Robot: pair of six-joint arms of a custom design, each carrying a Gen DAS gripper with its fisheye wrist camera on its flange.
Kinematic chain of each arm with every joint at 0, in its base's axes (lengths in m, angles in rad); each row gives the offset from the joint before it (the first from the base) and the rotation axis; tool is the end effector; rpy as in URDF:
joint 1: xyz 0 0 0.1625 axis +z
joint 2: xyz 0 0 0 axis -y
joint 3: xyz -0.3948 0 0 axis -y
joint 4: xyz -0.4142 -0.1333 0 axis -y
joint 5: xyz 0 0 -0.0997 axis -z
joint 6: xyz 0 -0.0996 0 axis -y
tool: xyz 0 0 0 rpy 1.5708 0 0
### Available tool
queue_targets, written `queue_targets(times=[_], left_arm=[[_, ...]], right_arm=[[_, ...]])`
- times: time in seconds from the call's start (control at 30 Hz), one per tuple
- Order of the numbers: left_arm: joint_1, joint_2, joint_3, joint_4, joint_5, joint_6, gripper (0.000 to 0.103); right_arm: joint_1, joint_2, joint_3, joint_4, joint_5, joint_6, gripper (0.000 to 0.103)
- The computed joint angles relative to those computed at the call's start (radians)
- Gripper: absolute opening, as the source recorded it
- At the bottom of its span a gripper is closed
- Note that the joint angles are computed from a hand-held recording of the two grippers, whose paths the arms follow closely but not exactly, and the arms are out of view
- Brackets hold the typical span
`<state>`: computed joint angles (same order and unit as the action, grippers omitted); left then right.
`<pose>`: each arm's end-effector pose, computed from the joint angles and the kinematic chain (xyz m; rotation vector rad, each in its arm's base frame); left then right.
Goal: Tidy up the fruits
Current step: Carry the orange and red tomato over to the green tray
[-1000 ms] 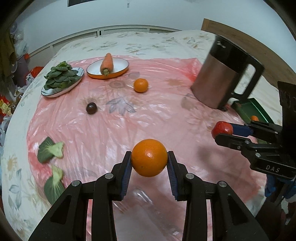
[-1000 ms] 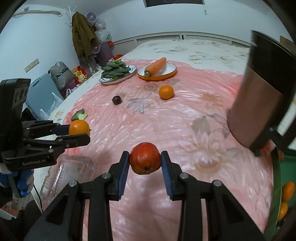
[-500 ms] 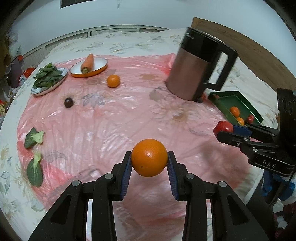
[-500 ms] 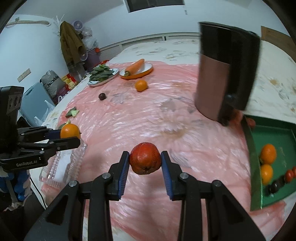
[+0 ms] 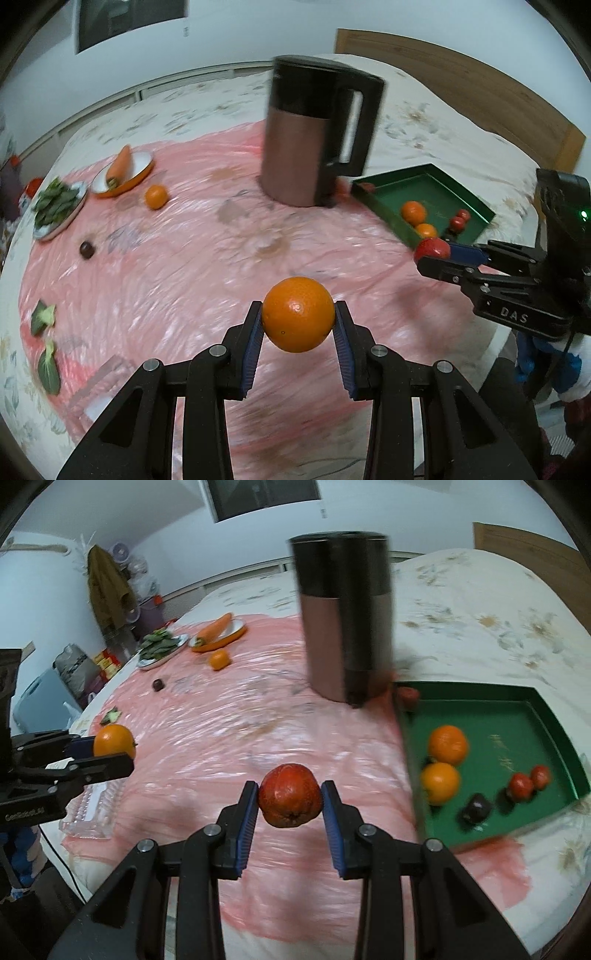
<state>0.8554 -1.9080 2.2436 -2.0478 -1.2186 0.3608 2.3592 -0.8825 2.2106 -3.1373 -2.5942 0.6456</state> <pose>-0.1177 -0.3910 0.3202 1.4078 2.4278 -0.2837 0.3599 -0.2897 0.0385 0.0098 -2.3051 1.0564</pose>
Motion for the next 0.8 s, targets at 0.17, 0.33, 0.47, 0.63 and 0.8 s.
queue_targets(times=[0.17,0.33,0.47,0.63,0.8], left_arm=[[-0.065,0.005,0.029,-0.003,-0.019,-0.021,0.032],[-0.120,0.022,0.051,-0.015,-0.036,-0.040,0.032],[-0.151,0.051,0.065,-0.037,-0.049,-0.050,0.032],[-0.183,0.084,0.079,-0.065,-0.060,-0.055,0.032],[-0.214,0.118,0.093,-0.094,-0.074,-0.059,0.032]], right_arm=[[0.006,-0.070,0.071,0.032,-0.044,0.069,0.035],[0.007,-0.140,0.130,0.078,-0.084,0.132,0.035],[0.002,-0.200,0.178,0.112,-0.113,0.175,0.035],[-0.005,-0.261,0.228,0.134,-0.139,0.216,0.035],[-0.016,-0.302,0.269,0.142,-0.157,0.243,0.035]])
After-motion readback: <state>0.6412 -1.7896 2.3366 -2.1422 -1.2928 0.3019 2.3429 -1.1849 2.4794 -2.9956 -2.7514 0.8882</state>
